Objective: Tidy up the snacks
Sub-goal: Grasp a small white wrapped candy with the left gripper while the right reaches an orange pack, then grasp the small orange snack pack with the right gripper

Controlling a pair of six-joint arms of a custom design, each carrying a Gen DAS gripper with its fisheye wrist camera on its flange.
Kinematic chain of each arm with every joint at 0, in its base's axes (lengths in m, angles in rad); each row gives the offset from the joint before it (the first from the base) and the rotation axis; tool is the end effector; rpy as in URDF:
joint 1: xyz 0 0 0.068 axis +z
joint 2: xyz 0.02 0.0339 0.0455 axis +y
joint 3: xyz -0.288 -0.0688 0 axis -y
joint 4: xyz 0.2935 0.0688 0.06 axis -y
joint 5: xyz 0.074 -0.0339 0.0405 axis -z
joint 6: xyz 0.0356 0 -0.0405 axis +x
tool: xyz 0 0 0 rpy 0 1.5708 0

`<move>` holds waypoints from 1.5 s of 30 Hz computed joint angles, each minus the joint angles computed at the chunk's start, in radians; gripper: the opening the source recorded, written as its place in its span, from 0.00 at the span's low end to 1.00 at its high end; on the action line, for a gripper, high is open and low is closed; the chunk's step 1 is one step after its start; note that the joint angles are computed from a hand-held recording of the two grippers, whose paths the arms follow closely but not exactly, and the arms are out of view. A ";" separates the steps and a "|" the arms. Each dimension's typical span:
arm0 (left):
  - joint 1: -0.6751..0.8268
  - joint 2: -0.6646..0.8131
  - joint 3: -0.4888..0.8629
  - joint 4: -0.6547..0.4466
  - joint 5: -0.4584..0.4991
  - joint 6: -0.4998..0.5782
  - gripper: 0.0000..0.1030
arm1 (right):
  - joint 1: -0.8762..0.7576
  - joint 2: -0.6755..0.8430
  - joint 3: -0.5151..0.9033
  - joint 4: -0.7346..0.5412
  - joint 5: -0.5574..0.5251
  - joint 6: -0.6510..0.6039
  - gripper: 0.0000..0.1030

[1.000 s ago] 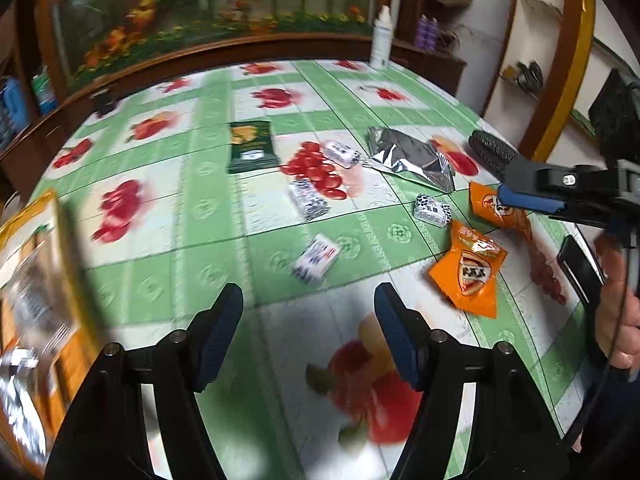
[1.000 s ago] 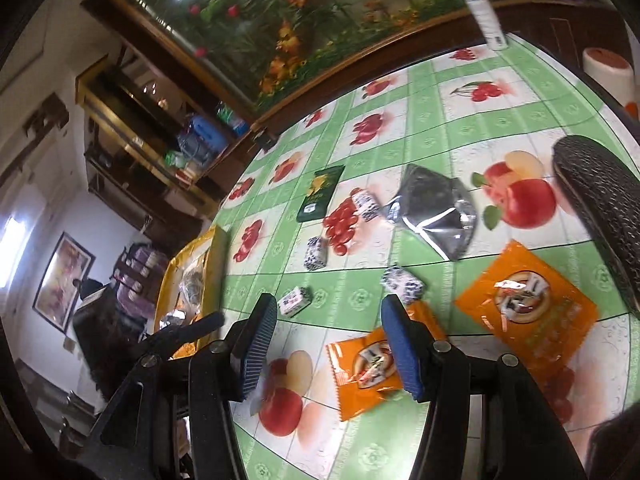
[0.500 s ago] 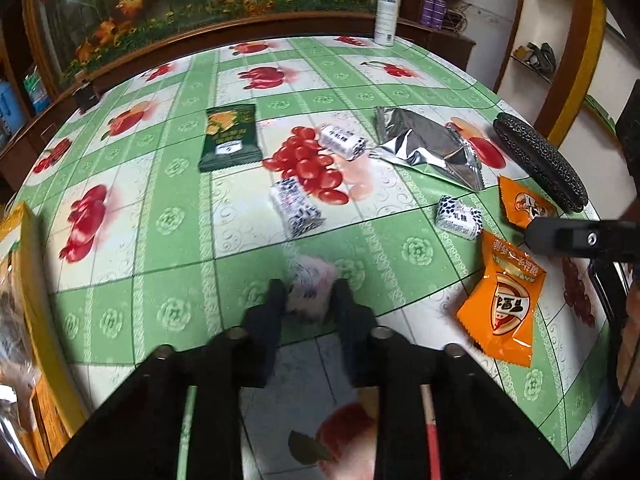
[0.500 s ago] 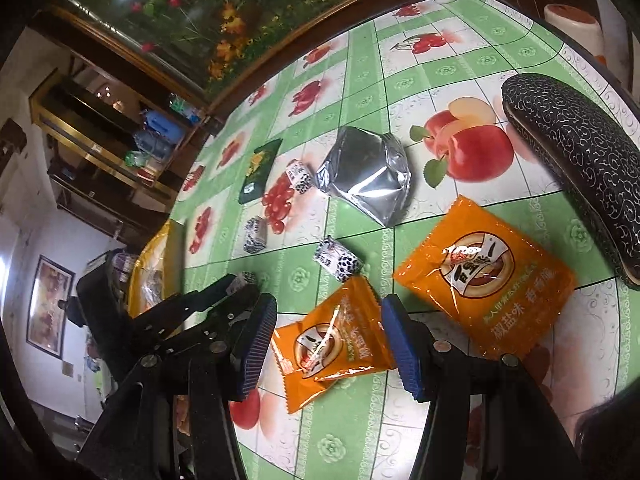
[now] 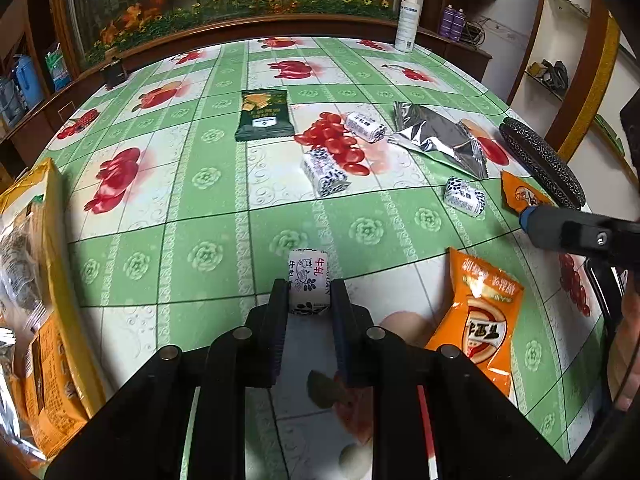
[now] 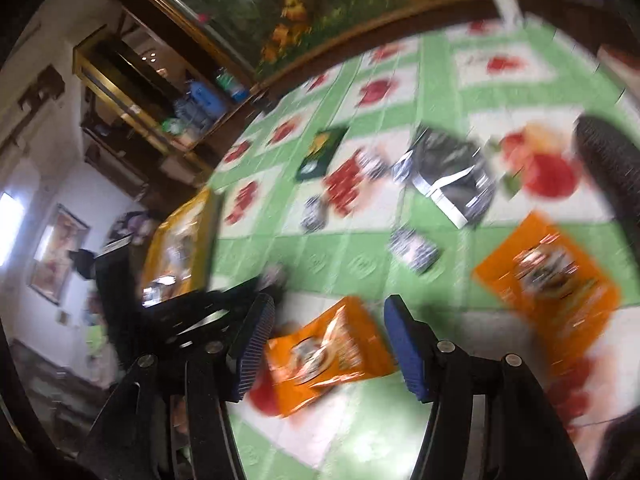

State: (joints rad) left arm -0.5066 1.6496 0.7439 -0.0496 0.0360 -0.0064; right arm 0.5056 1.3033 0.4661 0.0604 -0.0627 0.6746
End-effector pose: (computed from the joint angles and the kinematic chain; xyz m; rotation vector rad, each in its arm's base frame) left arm 0.2917 -0.1633 0.1172 0.6437 2.4611 -0.2494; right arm 0.2291 0.1294 0.1366 0.1740 2.4347 0.6330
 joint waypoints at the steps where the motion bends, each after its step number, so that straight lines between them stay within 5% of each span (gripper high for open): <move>1: 0.006 -0.004 -0.004 -0.001 0.000 -0.001 0.17 | -0.006 0.019 0.004 0.010 -0.022 0.002 0.61; 5: 0.041 -0.026 -0.034 0.014 0.009 -0.010 0.17 | -0.027 0.068 0.030 -0.017 -0.066 0.011 0.61; 12: 0.063 -0.042 -0.064 0.042 0.016 -0.004 0.17 | -0.002 -0.089 -0.015 -0.151 -0.080 0.163 0.64; 17: 0.071 -0.055 -0.082 0.055 0.020 0.004 0.17 | 0.047 0.017 0.017 -0.124 -0.098 0.271 0.64; 23: 0.099 -0.074 -0.106 0.068 0.037 0.008 0.17 | 0.107 0.255 0.237 -0.224 0.028 0.253 0.65; 29: 0.083 -0.081 -0.122 0.086 0.005 0.001 0.17 | 0.211 0.403 0.431 -0.427 0.214 0.090 0.64; 35: 0.042 -0.059 -0.114 0.116 -0.052 -0.021 0.18 | 0.236 0.324 0.319 -0.373 0.288 0.040 0.64; 39: 0.034 -0.058 -0.123 0.145 -0.034 -0.042 0.17 | 0.232 0.295 0.278 -0.301 0.320 0.022 0.36; 45: 0.047 -0.069 -0.134 0.160 0.013 -0.064 0.17 | 0.210 0.229 0.210 -0.162 0.267 0.019 0.32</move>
